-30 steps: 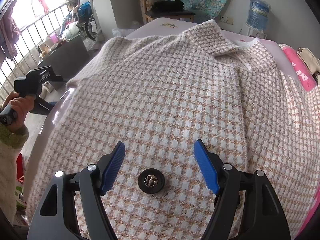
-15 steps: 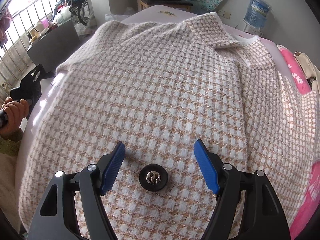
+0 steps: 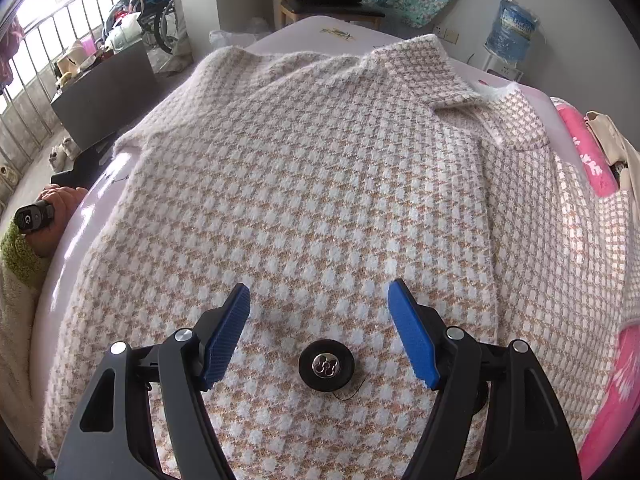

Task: Fold large clothes
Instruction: 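Lay the folded hem onto the coat and open the left gripper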

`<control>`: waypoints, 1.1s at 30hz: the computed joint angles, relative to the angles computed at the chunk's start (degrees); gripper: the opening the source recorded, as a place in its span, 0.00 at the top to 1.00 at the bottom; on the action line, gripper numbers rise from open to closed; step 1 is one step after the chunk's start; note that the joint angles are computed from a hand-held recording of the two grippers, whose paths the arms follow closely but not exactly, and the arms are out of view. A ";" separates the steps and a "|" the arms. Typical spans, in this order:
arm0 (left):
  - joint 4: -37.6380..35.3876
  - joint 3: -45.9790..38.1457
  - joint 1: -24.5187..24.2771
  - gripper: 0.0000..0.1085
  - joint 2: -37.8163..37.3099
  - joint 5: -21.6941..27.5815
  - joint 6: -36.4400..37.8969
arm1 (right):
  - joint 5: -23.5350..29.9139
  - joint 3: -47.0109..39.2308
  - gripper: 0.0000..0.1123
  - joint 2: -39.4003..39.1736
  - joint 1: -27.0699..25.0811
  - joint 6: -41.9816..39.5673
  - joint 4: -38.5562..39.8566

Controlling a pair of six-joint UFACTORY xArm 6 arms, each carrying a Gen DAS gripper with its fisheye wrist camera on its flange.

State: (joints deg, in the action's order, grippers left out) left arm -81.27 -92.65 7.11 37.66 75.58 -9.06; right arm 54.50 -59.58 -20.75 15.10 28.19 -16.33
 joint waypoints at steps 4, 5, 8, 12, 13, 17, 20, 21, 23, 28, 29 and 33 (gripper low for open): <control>4.58 -4.37 0.04 0.59 1.30 -2.65 -2.14 | -1.05 1.04 0.38 -1.55 -0.14 0.99 -0.83; 6.06 -5.00 -0.01 0.66 1.13 -3.78 -2.40 | -1.35 1.39 0.38 -2.06 -0.24 1.20 -0.83; 13.12 -8.51 -0.36 0.80 0.25 -7.36 -2.61 | -2.02 2.54 0.38 -3.82 -0.39 1.66 -1.19; 32.82 -14.04 -2.87 0.86 -4.91 -15.95 -1.82 | -2.92 4.53 0.38 -7.05 -0.82 2.21 -2.35; 38.09 -14.42 -4.12 0.87 -7.35 -18.76 -0.80 | -3.19 5.15 0.38 -8.07 -1.07 2.42 -2.39; 57.02 -11.49 -11.58 0.87 -19.18 -31.40 7.41 | -3.83 7.94 0.38 -12.02 -2.61 2.89 -1.90; 68.30 -5.54 -19.50 0.87 -28.27 -39.66 15.43 | -3.61 10.08 0.38 -14.94 -4.11 3.44 -0.68; 70.55 -3.32 -22.14 0.86 -30.81 -41.40 18.55 | -3.65 10.97 0.38 -16.20 -4.60 3.71 -0.28; 75.84 0.98 -27.23 0.83 -34.71 -43.30 22.39 | -3.85 12.67 0.38 -18.50 -5.65 4.15 0.27; 76.52 11.30 -35.72 0.35 -40.99 -37.32 31.30 | -4.58 17.18 0.38 -24.23 -9.93 3.09 5.27; 77.70 13.30 -36.82 0.32 -41.61 -36.72 31.68 | -4.45 17.90 0.38 -25.07 -10.89 2.64 6.72; 82.29 21.88 -39.01 0.29 -45.28 -35.09 28.40 | -3.38 19.47 0.38 -26.15 -13.75 0.00 10.94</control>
